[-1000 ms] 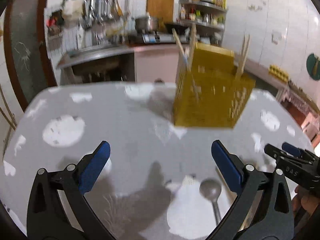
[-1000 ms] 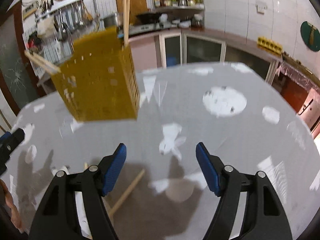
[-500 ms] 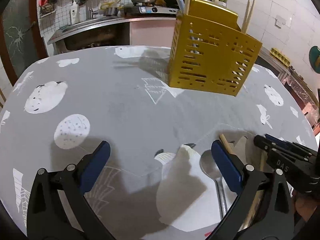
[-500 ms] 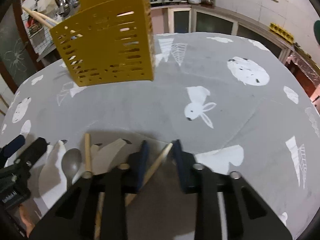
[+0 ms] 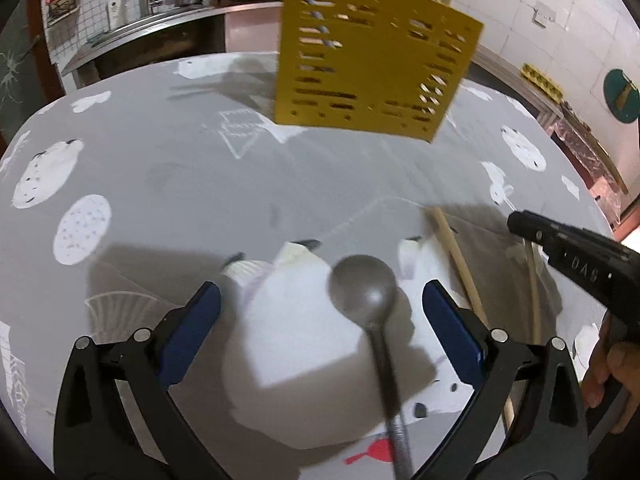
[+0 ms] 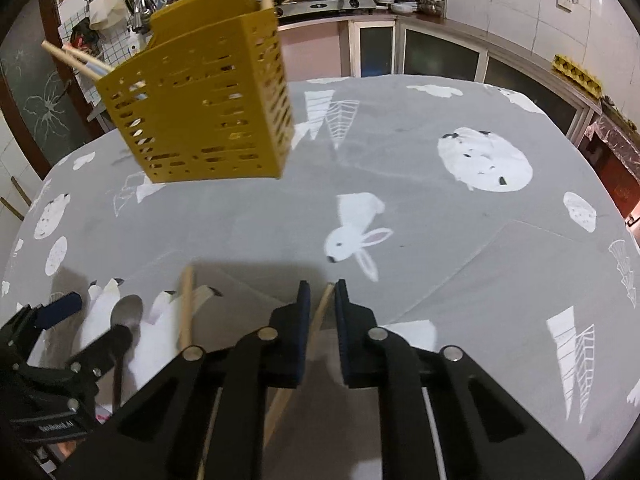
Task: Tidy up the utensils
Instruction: 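Close the left tool on the grey spoon handle while the right tool grasps a chopstick, then lift the spoon and chopstick and carry them over the yellow holder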
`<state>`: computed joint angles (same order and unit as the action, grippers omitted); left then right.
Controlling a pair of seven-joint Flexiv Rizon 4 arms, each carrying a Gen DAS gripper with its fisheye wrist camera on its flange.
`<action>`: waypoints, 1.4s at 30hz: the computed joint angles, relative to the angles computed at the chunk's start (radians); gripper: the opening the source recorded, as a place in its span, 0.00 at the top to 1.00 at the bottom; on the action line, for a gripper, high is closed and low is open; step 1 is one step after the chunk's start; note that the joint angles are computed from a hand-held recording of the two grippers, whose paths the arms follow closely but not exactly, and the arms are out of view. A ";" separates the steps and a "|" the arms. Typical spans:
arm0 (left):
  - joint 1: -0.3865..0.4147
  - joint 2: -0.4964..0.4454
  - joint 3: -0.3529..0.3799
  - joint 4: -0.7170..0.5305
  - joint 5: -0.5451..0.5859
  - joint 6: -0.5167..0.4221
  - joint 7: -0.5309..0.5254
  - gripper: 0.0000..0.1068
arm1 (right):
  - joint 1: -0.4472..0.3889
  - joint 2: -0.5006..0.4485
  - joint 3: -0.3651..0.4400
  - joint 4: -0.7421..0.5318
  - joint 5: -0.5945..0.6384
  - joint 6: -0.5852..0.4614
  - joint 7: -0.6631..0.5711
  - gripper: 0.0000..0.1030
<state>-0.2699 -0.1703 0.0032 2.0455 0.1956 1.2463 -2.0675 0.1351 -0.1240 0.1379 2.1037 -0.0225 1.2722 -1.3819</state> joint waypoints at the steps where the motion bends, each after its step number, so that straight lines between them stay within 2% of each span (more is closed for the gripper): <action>1: -0.004 -0.006 0.000 -0.008 0.007 -0.004 -0.007 0.10 | -0.002 -0.001 0.001 -0.001 0.008 0.000 -0.005 0.88; 7: -0.022 -0.027 0.004 -0.059 0.029 -0.062 -0.029 0.20 | -0.006 -0.013 0.005 0.004 0.030 0.015 -0.017 0.88; 9: -0.029 -0.028 0.004 -0.075 0.044 -0.086 -0.037 0.28 | -0.005 -0.016 0.005 0.005 0.034 0.027 -0.014 0.88; 11: -0.031 -0.029 0.003 -0.085 0.058 -0.099 -0.040 0.45 | -0.004 -0.017 0.004 0.008 0.028 0.033 -0.009 0.88; 16: -0.020 -0.031 -0.008 -0.087 0.033 -0.099 -0.032 0.67 | -0.001 -0.016 0.009 0.013 0.028 0.053 -0.001 0.88; 28: -0.020 -0.019 0.000 -0.068 0.020 -0.052 -0.023 0.67 | 0.004 -0.001 0.020 0.020 0.040 0.096 -0.003 0.91; 36: -0.021 0.037 0.018 -0.073 0.136 -0.037 -0.090 0.67 | 0.006 0.035 0.026 0.016 0.075 0.133 -0.020 0.92; 42: -0.007 0.094 0.014 -0.084 0.285 -0.016 -0.186 0.67 | 0.014 0.070 0.023 0.020 0.087 0.193 -0.017 0.93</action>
